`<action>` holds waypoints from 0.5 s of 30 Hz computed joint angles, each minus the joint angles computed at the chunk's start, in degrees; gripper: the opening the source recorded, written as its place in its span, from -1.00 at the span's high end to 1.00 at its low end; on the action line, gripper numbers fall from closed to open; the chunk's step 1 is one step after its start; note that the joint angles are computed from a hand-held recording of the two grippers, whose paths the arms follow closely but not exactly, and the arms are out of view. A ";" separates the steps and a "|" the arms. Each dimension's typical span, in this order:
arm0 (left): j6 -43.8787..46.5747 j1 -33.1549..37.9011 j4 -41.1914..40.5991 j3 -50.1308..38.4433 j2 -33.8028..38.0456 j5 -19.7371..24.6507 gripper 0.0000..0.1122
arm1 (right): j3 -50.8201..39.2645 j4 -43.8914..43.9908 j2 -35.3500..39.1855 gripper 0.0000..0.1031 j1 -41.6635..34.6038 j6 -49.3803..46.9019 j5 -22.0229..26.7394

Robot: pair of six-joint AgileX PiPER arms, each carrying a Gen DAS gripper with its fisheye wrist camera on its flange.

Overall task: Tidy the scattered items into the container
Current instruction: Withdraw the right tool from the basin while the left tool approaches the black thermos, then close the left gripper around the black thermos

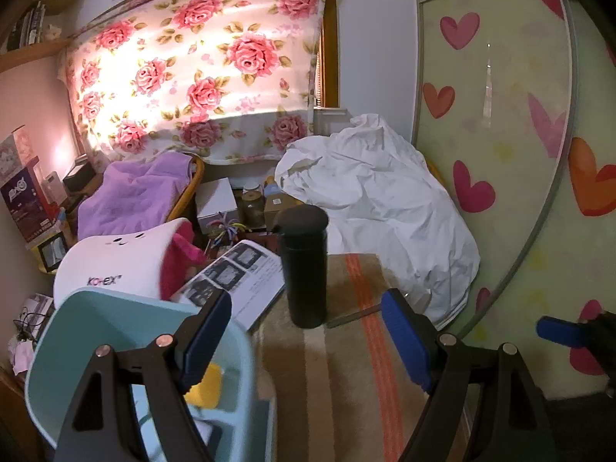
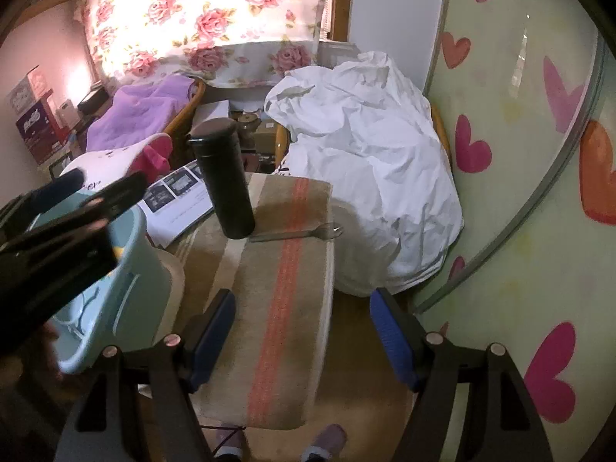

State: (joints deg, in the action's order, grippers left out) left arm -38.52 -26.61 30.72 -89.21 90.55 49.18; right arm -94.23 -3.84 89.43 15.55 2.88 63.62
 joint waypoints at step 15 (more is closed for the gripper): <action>-16.62 -0.84 14.08 -9.34 20.63 -2.46 -0.48 | 1.57 13.94 7.02 -0.48 -11.13 -17.86 -6.06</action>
State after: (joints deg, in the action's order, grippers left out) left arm -55.14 -27.45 44.81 -98.54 111.18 46.72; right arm -92.66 10.10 96.45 4.42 -14.98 57.57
